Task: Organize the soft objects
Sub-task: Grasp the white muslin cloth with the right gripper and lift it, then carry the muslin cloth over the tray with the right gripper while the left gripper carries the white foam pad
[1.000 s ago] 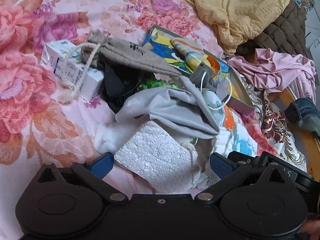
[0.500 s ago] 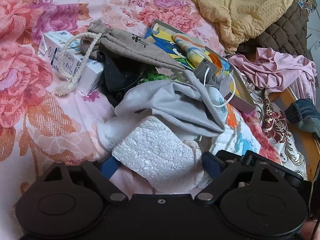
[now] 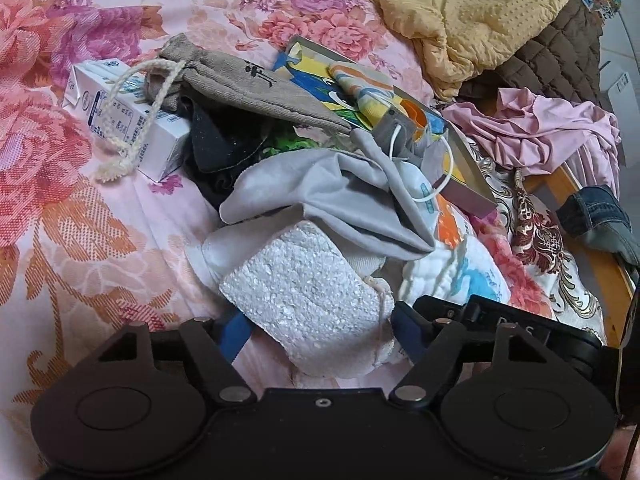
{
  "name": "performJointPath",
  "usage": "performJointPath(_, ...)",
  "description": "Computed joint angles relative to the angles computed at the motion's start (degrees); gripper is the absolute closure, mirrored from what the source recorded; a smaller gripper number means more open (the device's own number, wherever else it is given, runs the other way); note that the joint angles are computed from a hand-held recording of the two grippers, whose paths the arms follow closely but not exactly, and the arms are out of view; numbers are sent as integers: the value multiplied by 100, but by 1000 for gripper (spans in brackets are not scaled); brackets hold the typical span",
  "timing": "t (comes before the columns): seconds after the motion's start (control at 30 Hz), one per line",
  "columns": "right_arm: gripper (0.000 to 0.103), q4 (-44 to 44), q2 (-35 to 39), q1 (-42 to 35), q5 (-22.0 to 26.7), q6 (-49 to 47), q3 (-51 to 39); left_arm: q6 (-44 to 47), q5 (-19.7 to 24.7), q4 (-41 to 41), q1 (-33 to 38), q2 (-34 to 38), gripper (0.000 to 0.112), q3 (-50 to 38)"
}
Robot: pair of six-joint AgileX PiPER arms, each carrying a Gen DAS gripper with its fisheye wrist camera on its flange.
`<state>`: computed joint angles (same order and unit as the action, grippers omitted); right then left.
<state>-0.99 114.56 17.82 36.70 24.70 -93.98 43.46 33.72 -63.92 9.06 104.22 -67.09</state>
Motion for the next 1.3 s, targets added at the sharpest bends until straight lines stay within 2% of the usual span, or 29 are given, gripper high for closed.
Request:
performJointPath(0.07, 47, 73, -26, -23, 9, -18, 24, 53, -24, -10, -16, -13, 37, 7)
performJointPath(0.13, 61, 103, -50, -37, 19, -5, 50, 161, -40, -80, -18, -36, 37, 52)
performJointPath(0.23, 72, 314, -97, -71, -29, -227, 126, 256, -12, -143, 14, -78, 37, 123)
performJointPath(0.3, 75, 412, -133, -72, -46, -353, 174, 336, -29, -197, 12, -130, 38, 195)
performJointPath(0.63, 78, 1247, -695, -104, -484, -1017, 871, 894, 68, -576, 95, -349, 42, 506)
performJointPath(0.87, 78, 1342, -1086, 6, -1185, -1212, 1349, 1552, 118, -1168, 175, -558, 45, 773)
performJointPath(1.03, 78, 1719, -1322, 9, -1652, -1665, 1629, 2010, 253, -1599, 238, -704, 45, 936)
performJointPath(1.2, 78, 1475, -1530, 54, -2126, -1462, 1877, 2623, 324, -2120, 254, -869, 45, 1101)
performJointPath(1.3, 78, 1954, -1654, -2, -2367, -1866, 2026, 2991, 405, -2469, 298, -979, 45, 1177)
